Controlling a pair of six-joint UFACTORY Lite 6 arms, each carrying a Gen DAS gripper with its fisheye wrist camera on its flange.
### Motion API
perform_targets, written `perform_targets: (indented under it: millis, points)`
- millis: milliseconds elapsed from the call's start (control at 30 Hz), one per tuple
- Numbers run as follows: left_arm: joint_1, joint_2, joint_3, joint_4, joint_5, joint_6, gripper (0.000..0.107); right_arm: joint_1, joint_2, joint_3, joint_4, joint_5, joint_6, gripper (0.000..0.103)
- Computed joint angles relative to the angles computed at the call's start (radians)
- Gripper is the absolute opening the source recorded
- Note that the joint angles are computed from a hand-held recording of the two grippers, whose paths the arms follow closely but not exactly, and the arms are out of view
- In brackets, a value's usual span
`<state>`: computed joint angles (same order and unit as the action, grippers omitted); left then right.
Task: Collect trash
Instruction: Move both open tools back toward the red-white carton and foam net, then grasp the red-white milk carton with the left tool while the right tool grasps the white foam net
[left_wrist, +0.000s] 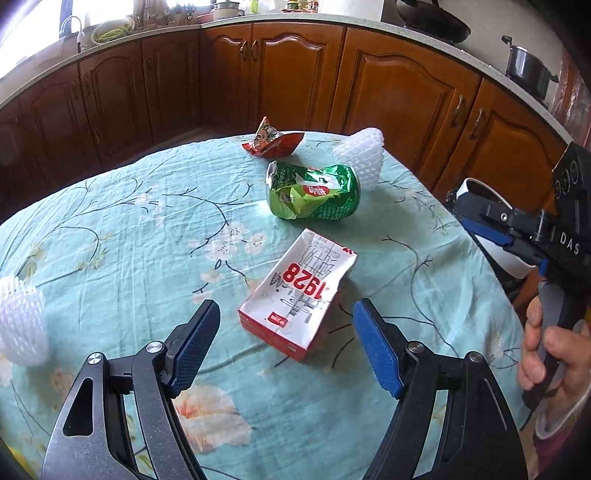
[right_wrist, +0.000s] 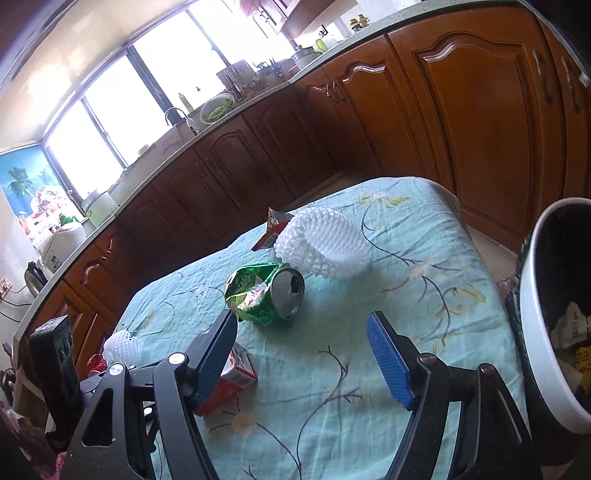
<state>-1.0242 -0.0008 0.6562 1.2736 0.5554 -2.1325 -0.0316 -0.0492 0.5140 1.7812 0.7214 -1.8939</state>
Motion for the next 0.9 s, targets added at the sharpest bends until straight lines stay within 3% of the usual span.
perform_targets:
  millis: [200, 300, 400, 467, 533, 667, 900]
  points:
    - [0.073, 0.037, 0.015, 0.060, -0.076, 0.027, 0.078, 0.109, 0.186, 0.182, 0.131, -0.082, -0.064, 0.072]
    - [0.091, 0.076, 0.037, 0.080, -0.100, 0.041, 0.080, 0.142, 0.280, 0.275, 0.142, -0.111, -0.053, 0.065]
    - [0.103, 0.115, 0.056, 0.097, -0.114, 0.036, 0.080, 0.165, 0.333, 0.325, 0.150, -0.131, -0.062, 0.050]
    - [0.108, 0.127, 0.056, 0.137, -0.120, -0.004, 0.080, 0.171, 0.346, 0.333, 0.148, -0.140, -0.063, 0.022]
    - [0.114, 0.138, 0.056, 0.166, -0.123, -0.032, 0.079, 0.164, 0.327, 0.308, 0.146, -0.141, -0.068, 0.013]
    - [0.100, 0.148, 0.054, 0.178, -0.109, -0.049, 0.058, 0.118, 0.244, 0.222, 0.104, -0.110, -0.059, 0.009]
    - [0.050, 0.084, 0.023, 0.203, -0.079, -0.157, 0.054, -0.054, 0.016, 0.023, -0.058, -0.007, -0.010, 0.009]
